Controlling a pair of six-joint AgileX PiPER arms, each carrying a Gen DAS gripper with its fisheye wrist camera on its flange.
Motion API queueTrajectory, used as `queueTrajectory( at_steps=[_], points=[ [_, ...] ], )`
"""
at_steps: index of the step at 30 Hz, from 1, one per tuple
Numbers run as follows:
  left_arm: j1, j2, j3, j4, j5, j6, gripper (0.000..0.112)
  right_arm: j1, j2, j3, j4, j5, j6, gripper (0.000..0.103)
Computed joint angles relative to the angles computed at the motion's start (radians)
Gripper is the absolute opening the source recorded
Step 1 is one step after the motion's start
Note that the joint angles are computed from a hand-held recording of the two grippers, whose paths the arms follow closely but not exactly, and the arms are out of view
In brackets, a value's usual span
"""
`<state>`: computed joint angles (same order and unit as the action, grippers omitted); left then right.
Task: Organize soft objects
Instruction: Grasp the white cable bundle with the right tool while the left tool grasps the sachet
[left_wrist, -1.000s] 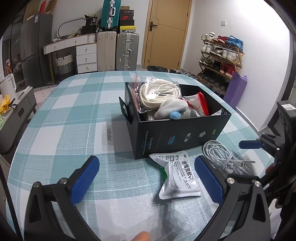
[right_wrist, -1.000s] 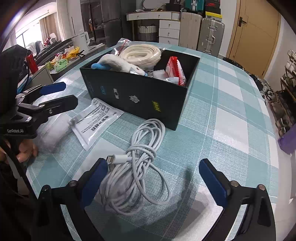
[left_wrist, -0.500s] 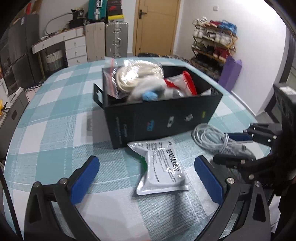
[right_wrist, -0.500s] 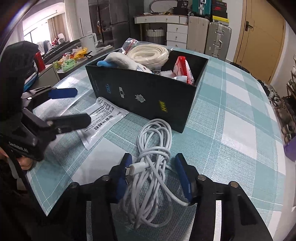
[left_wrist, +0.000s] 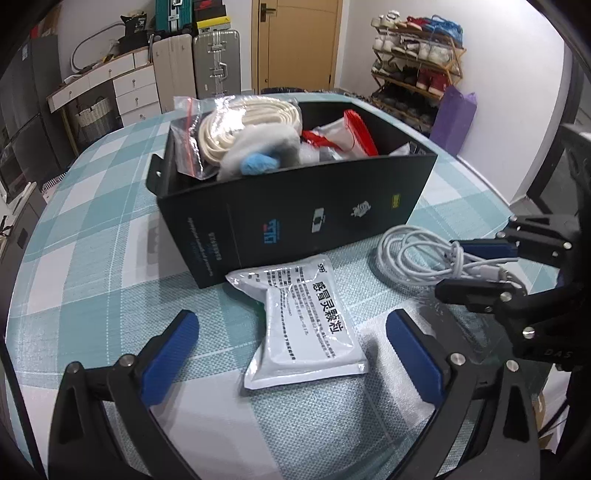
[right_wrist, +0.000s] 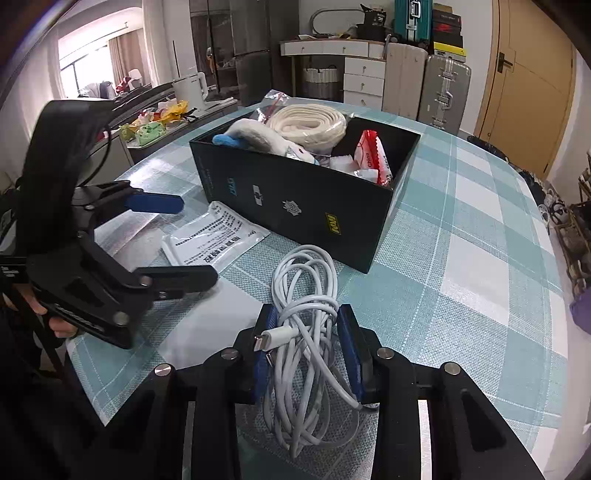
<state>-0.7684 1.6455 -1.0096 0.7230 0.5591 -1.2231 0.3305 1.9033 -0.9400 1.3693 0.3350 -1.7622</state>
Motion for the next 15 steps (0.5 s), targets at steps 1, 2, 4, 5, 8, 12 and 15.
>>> queueTrajectory(
  at_steps=[1,2,4,5,8,12,15],
  points=[
    [-0.002,0.01,-0.01,-0.005,0.008,0.006,0.097,0.001,-0.004,0.005,0.013,-0.005,-0.016,0.033],
    [0.0,0.02,-0.022,-0.025,0.014,0.028,0.096,0.0,-0.004,0.005,0.012,-0.003,-0.017,0.033],
    [0.002,0.038,-0.043,-0.049,0.03,0.053,0.091,0.001,-0.01,0.009,0.014,-0.007,-0.018,0.033],
    [-0.001,0.043,-0.049,-0.044,0.039,0.05,0.089,0.0,-0.015,0.015,0.024,-0.007,-0.029,0.033],
    [-0.011,0.048,-0.053,-0.025,0.049,0.037,0.08,0.001,-0.021,0.02,0.04,-0.007,-0.048,0.033],
    [-0.024,0.039,-0.043,0.01,0.034,0.013,0.049,0.003,-0.031,0.034,0.07,-0.003,-0.084,0.033],
    [-0.022,0.026,-0.025,0.021,0.012,0.0,0.043,0.006,-0.04,0.042,0.086,-0.003,-0.102,0.033]
  ],
)
